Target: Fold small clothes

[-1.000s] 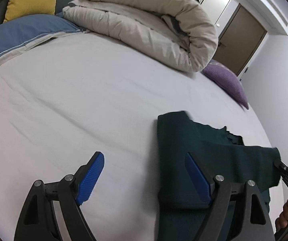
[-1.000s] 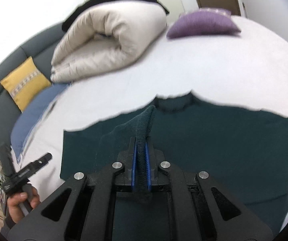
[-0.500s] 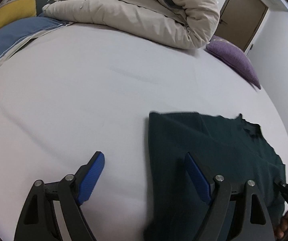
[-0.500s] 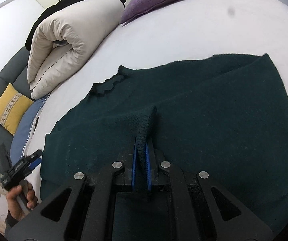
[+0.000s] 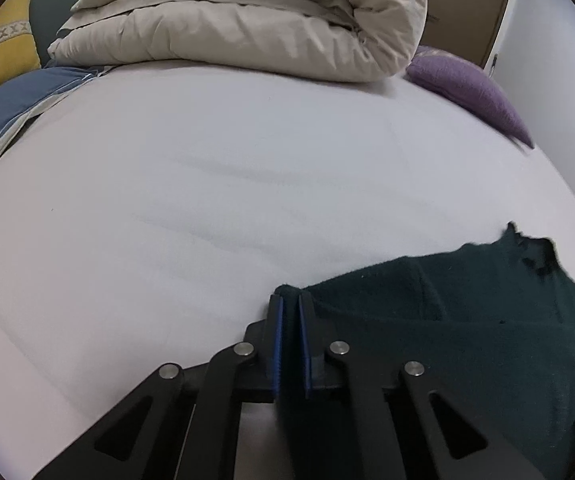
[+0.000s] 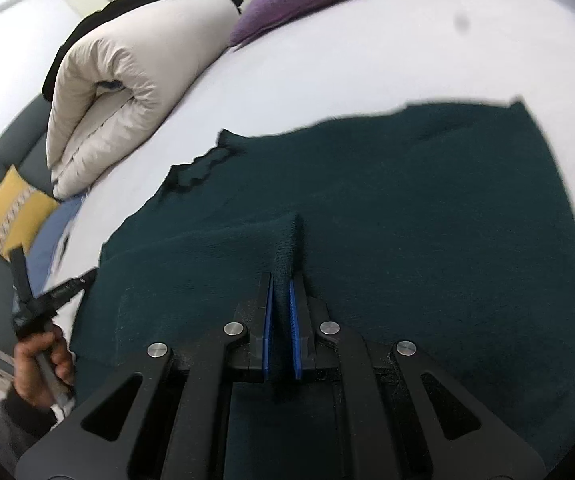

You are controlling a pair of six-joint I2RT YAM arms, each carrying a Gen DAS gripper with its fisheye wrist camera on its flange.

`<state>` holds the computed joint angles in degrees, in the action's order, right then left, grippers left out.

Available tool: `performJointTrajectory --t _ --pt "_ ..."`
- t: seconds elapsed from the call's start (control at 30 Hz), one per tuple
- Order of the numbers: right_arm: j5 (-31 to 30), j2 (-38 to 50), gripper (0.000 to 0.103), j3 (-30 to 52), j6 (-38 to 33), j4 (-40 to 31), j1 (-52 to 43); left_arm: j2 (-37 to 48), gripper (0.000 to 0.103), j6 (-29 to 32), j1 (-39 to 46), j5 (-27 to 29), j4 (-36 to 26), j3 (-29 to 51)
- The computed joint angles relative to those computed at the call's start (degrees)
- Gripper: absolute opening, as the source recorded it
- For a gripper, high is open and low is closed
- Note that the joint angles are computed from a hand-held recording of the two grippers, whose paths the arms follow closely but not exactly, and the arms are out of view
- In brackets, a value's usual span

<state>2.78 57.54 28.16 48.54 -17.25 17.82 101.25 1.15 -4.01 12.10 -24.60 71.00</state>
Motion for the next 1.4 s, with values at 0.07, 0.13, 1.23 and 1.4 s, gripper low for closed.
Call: performJointTrajectory --t 0.07,0.13,1.23,1.4 --pt "-1.7 -0.6 0.007 -0.6 -0.1 0.4 -1.2 -3.4 0.012 1.5 1.9 2.8 -2.5 -0.7" --pt "-3.1 -1.1 0.011 0.1 0.0 -1.0 -1.6 -9.8 0.024 3.9 3.6 5.2 -3.4 -4.9" --pt "1.3 -0.5 0.006 1.2 4.0 -3.4 3.1 -27.7 0.081 3.5 8.4 -4.3 0.8 -27.1" --pt "-0.5 -0.8 0.005 0.6 3.5 -3.0 1.3 -29.5 0.084 5.3 8.8 -4.1 -2.7 -26.8"
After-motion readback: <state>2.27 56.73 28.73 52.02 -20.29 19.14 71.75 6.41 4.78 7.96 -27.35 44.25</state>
